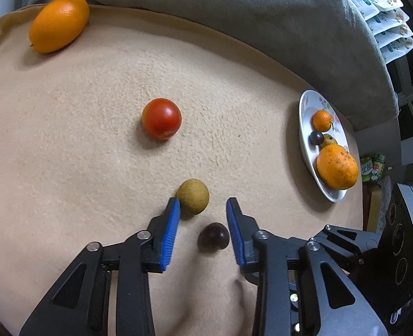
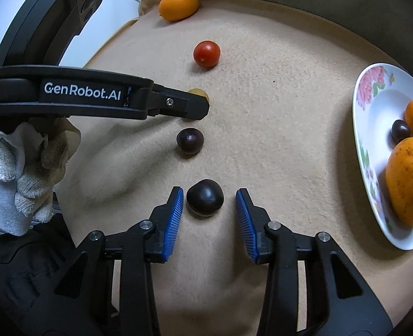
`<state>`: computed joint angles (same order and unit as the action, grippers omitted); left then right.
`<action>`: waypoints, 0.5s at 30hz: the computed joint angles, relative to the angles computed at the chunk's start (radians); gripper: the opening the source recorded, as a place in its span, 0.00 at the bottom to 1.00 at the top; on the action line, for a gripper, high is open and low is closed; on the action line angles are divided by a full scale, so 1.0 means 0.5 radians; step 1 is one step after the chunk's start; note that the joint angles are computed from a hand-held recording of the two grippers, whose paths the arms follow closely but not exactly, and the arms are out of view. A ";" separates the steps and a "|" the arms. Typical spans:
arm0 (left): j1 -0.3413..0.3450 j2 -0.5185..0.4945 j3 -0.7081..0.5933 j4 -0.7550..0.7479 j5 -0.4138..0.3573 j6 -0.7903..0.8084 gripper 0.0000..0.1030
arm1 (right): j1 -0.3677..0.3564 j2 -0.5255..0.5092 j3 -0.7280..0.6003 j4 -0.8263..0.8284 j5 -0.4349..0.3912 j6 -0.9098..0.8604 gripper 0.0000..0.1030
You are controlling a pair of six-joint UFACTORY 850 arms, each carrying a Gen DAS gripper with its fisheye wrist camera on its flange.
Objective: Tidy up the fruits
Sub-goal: 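Grasp the tan round fruit with the left tool while the right grasps a dark grape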
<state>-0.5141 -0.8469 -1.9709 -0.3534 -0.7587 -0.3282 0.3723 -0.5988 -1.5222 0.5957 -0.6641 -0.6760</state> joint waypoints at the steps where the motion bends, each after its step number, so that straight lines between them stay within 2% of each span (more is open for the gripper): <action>1: 0.000 -0.003 -0.003 0.008 0.002 -0.010 0.29 | 0.005 -0.006 -0.009 -0.003 0.001 0.006 0.37; 4: 0.003 -0.003 0.001 0.018 0.004 -0.019 0.25 | 0.011 -0.013 -0.015 -0.015 0.004 0.011 0.34; 6: 0.004 0.002 0.012 0.027 0.013 -0.020 0.22 | 0.011 -0.020 -0.021 -0.017 -0.007 0.009 0.28; 12: 0.014 0.021 0.058 0.002 0.056 -0.021 0.19 | 0.007 0.000 0.001 -0.011 0.000 -0.013 0.27; 15: -0.006 0.009 0.025 0.099 0.039 -0.046 0.19 | 0.008 0.006 0.008 -0.017 0.004 -0.008 0.27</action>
<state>-0.5168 -0.8426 -1.9581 -0.3038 -0.7392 -0.3514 0.3761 -0.5960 -1.5183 0.5874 -0.6619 -0.6800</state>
